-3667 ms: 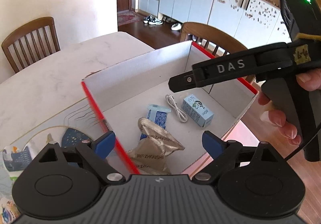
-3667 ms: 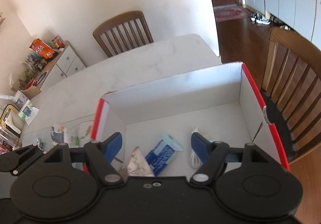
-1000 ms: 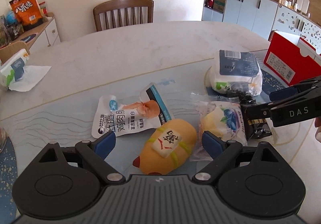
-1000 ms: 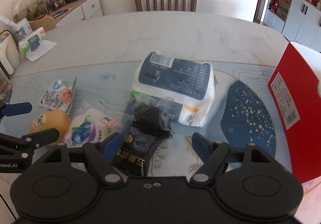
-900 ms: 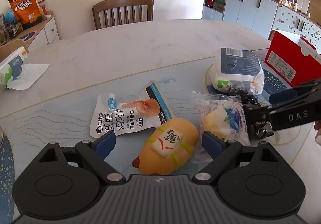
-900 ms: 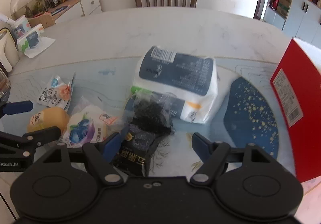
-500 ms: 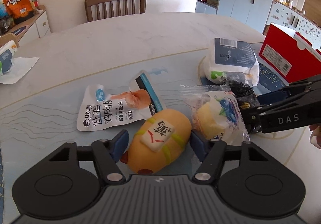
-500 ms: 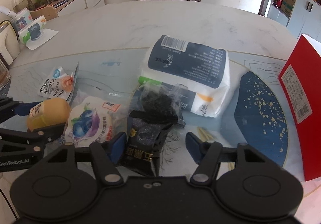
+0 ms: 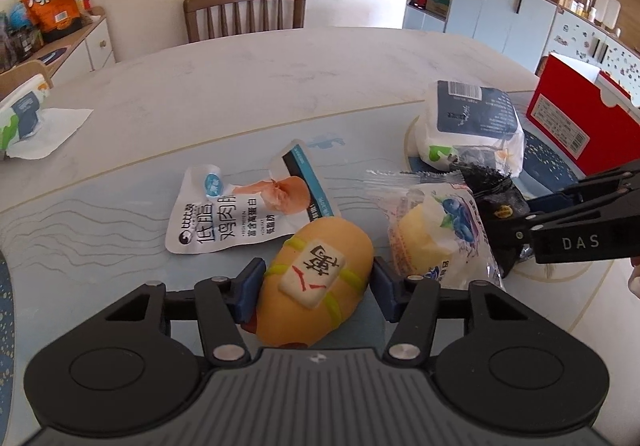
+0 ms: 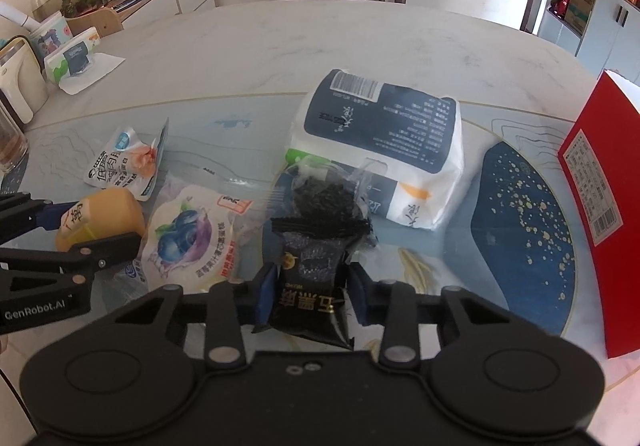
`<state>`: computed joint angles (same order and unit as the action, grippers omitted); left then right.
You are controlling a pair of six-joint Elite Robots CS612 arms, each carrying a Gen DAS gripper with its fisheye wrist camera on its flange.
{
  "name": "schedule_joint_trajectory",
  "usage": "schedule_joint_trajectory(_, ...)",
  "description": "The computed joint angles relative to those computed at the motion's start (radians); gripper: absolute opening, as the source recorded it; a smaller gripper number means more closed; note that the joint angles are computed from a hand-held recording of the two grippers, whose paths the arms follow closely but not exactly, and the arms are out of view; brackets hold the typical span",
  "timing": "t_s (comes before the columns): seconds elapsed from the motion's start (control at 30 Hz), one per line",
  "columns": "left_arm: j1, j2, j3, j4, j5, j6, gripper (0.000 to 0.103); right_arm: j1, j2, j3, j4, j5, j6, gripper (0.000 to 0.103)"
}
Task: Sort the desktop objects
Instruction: 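Grasp the yellow egg-shaped toy with the left tool while the right tool grasps the black snack packet, then carry the yellow toy and black packet with both tools over the shoebox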
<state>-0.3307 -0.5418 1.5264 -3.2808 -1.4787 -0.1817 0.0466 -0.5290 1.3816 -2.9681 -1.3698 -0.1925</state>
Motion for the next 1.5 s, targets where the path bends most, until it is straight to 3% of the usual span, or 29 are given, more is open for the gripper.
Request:
schedule_joint_trajectory(0.4,-0.01,-0.029,0.031,-0.01,0.036,-0.053,0.055,-0.018,-0.021,0.029,-0.018,0.006,0.004,0.032)
schedule_joint_trajectory(0.8,-0.036,-0.072,0.077,-0.017,0.07,-0.116,0.055,-0.054,-0.072,0.086,-0.022,0.092,0.011,0.032)
schedule_joint_trajectory(1.5,-0.114,-0.12,0.093,-0.022,0.107,-0.192,0.055,-0.131,-0.153,0.194,-0.071,0.214,-0.005,0.032)
